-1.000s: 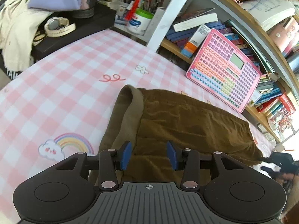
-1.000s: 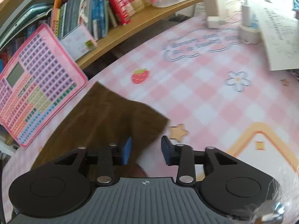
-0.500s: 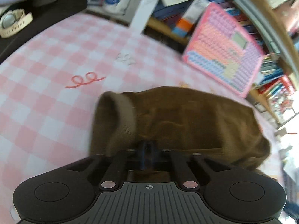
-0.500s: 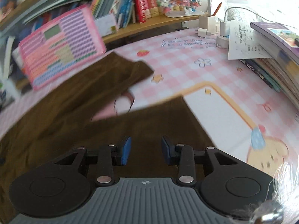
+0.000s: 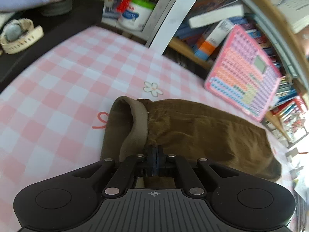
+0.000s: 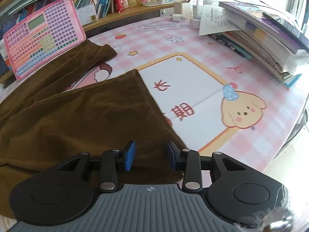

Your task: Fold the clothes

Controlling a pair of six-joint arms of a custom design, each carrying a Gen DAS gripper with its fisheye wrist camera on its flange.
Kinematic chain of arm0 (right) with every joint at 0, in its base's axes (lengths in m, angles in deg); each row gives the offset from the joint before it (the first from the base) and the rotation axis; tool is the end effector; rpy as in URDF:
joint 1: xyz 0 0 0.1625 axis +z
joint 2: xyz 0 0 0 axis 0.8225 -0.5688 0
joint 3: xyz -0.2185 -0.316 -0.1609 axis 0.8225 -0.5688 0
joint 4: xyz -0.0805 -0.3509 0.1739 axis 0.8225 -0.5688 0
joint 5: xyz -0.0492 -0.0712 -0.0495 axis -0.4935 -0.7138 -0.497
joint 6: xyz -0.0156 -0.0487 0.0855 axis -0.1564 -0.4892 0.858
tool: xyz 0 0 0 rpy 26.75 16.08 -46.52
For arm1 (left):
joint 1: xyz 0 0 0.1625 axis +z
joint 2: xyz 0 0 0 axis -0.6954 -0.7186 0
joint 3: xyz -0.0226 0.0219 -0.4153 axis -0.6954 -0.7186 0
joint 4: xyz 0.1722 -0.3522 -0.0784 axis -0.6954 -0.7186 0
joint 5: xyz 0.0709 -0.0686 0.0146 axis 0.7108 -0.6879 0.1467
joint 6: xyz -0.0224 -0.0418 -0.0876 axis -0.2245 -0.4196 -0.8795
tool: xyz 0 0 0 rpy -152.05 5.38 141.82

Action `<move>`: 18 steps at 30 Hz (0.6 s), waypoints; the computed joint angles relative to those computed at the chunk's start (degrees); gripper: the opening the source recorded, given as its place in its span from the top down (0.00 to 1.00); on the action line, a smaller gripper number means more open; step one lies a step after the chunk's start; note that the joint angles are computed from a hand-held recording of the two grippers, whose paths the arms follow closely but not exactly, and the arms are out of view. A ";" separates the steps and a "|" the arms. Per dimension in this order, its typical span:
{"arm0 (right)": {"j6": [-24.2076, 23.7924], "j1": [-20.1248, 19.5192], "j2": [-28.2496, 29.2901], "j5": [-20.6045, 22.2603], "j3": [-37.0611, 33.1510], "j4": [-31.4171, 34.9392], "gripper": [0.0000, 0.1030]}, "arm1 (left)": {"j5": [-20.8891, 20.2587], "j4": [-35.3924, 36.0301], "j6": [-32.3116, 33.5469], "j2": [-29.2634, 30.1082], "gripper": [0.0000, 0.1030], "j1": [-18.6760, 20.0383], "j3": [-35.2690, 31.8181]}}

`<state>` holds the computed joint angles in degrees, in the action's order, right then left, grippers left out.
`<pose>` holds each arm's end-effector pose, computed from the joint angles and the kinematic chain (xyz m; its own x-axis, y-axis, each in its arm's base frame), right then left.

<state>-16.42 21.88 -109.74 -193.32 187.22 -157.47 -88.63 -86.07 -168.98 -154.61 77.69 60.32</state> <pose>0.0056 -0.4101 0.3071 -0.7740 0.0470 0.6315 -0.3587 0.7892 -0.4984 -0.1663 -0.3784 0.1324 -0.8325 -0.5132 -0.2088 -0.0722 0.4742 -0.8774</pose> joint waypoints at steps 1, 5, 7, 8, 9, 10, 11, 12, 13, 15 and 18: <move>-0.36 -0.12 -0.06 -0.14 -0.08 -0.07 0.70 | -0.37 3.75 -3.40 -1.06 0.87 -1.87 0.46; -4.76 -0.76 0.43 0.30 -0.72 -0.32 0.77 | -2.96 15.82 -18.21 -4.05 0.80 -11.18 3.59; -7.20 -1.07 1.53 0.43 -1.31 -2.17 0.91 | -4.62 21.09 -26.06 -4.21 0.80 -15.14 4.08; -7.30 -1.50 1.90 1.04 -1.94 -2.37 0.92 | -5.41 23.41 -29.42 -4.14 0.80 -16.49 3.97; -7.16 -1.96 2.06 1.91 -2.74 -1.78 0.93 | -6.14 25.61 -32.15 -3.95 0.80 -17.39 3.57; -7.55 -2.17 2.42 2.39 -3.64 -1.23 0.93 | -6.91 27.72 -34.71 -3.64 0.80 -18.21 3.07; -8.33 -2.24 3.10 2.66 -4.72 -0.92 0.93 | -7.48 29.52 -36.42 -3.31 0.80 -18.83 2.54; -9.08 -2.31 3.83 2.94 -5.71 -0.86 0.93 | -7.98 31.14 -37.77 -2.94 0.80 -19.36 1.99; -9.68 -2.38 4.63 3.22 -6.61 -1.10 0.93 | -8.46 32.73 -39.18 -2.67 0.80 -19.98 1.49; -10.51 -2.56 5.90 3.75 -8.40 -0.99 0.93 | -9.33 35.61 -42.15 -2.19 0.80 -21.34 0.72; -11.27 -2.75 6.45 4.47 -10.30 0.48 0.93 | -10.42 38.93 -46.21 -1.13 0.80 -22.78 -0.46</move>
